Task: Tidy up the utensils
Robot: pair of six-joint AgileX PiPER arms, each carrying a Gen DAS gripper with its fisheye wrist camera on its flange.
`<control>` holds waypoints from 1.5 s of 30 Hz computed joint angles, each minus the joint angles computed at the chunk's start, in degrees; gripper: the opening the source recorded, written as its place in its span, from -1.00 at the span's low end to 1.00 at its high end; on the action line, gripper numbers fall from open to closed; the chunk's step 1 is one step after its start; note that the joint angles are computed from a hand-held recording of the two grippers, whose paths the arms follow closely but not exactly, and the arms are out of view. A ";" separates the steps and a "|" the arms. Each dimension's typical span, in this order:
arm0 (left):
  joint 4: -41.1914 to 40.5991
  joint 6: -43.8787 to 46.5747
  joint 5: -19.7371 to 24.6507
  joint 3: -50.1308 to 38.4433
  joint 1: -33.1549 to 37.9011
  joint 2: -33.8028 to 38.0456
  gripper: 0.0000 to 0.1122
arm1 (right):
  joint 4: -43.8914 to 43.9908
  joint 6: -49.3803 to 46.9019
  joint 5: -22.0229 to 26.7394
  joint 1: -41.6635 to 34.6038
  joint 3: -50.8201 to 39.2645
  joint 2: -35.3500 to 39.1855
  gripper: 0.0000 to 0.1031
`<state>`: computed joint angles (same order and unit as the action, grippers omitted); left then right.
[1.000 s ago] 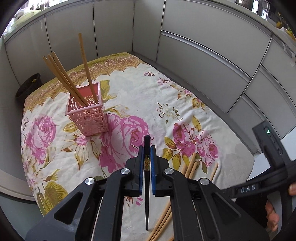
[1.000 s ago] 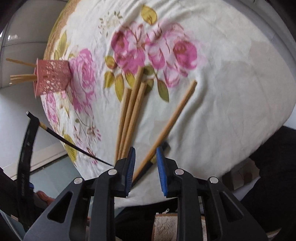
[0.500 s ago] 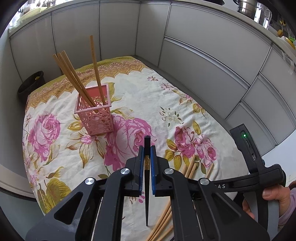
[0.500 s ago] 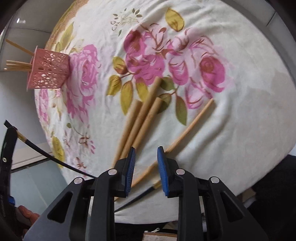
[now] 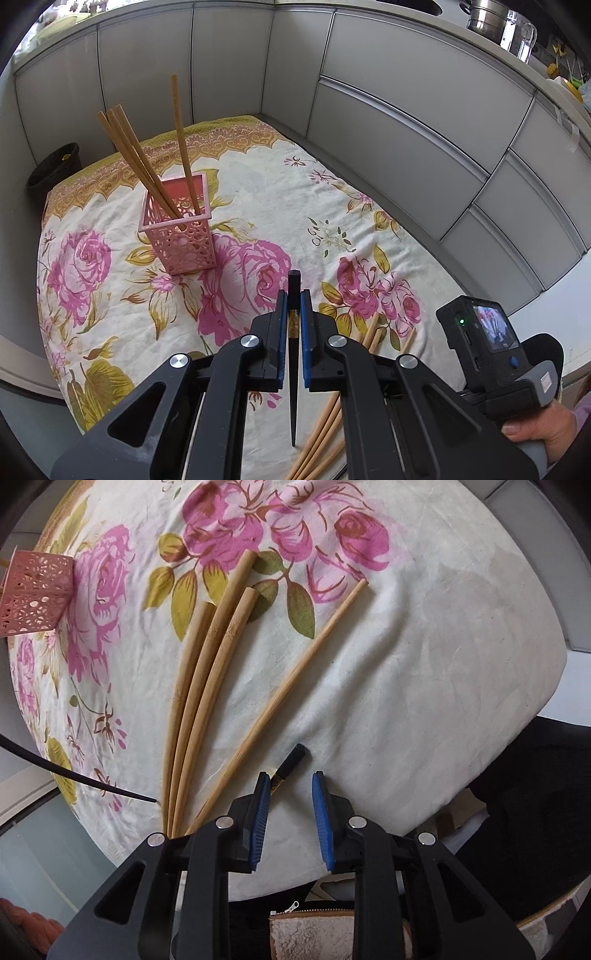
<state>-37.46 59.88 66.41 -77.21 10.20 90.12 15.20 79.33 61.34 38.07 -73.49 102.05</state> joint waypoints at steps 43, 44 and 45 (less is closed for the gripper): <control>-10.58 -2.27 -8.50 9.80 6.02 -18.68 -0.90 | -71.99 10.88 5.82 24.87 -2.15 -22.71 -0.85; -10.06 -3.27 -8.67 8.87 6.00 -18.64 -0.90 | -71.75 9.54 5.33 23.92 -3.24 -22.66 -0.85; -9.77 -3.82 -8.52 7.98 6.30 -18.65 -0.90 | -71.29 8.01 4.88 22.87 -4.47 -22.40 -0.85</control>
<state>-47.23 56.05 57.89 -69.23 16.50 71.46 -56.09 87.34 66.23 60.94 -77.97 79.65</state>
